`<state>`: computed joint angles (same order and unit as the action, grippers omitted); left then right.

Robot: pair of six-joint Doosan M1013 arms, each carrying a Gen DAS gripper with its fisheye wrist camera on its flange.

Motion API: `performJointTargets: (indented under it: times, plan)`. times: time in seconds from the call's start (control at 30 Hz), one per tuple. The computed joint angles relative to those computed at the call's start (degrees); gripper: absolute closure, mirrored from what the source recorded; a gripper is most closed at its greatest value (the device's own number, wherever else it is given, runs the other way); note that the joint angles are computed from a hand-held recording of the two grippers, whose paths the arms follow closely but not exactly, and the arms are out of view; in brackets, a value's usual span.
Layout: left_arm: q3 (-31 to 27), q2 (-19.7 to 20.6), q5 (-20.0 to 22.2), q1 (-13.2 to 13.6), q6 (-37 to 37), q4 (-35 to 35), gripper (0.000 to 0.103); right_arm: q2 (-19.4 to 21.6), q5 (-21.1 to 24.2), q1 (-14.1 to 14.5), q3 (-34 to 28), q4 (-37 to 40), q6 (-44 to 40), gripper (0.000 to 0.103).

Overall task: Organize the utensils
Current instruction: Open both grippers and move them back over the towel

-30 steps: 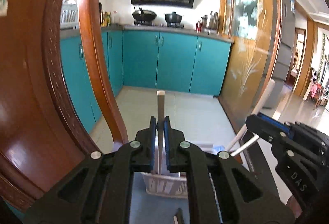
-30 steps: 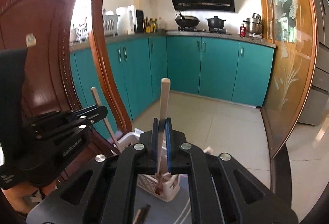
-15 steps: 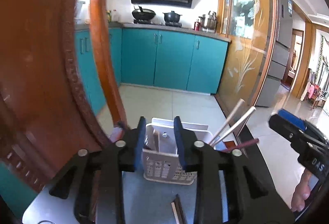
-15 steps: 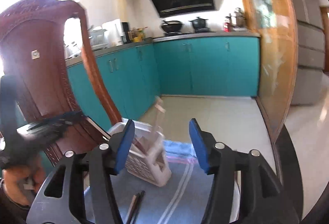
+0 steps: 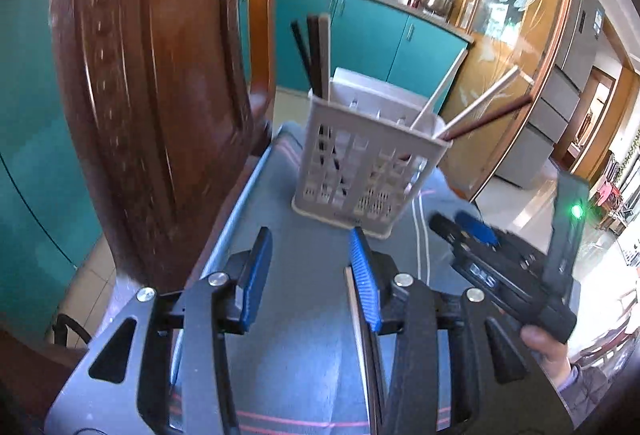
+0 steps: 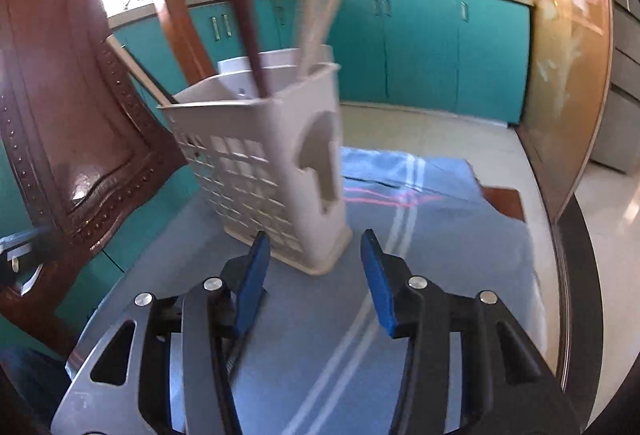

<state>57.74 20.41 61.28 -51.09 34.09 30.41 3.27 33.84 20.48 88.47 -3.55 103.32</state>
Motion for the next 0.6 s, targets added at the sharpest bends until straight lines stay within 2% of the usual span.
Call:
performJointTargets:
  times: [0.17,0.23,0.33,0.53,0.6]
  plan:
    - [0.90,-0.24,0.37,-0.64,0.66,0.63,0.058,2.39,-0.35,1.09,-2.21,-3.75,2.90,0.074]
    - [0.58,-0.01,0.52,-0.58,1.27,0.33,0.058,2.63,-1.08,0.57,-2.38,-0.79,1.58,0.075]
    - [0.15,0.35,0.86,-0.52,2.23,-0.12,0.056,2.98,-1.60,0.43,-2.62,-0.90,1.98,0.075]
    - [0.22,0.62,0.97,-0.72,2.90,-0.58,0.054,2.88,-2.09,-0.52,-2.48,2.31,-0.64,0.086]
    - [0.27,0.66,0.96,-0.78,2.94,-0.61,0.053,2.79,-1.73,-0.61,-2.47,1.02,-0.09,0.087]
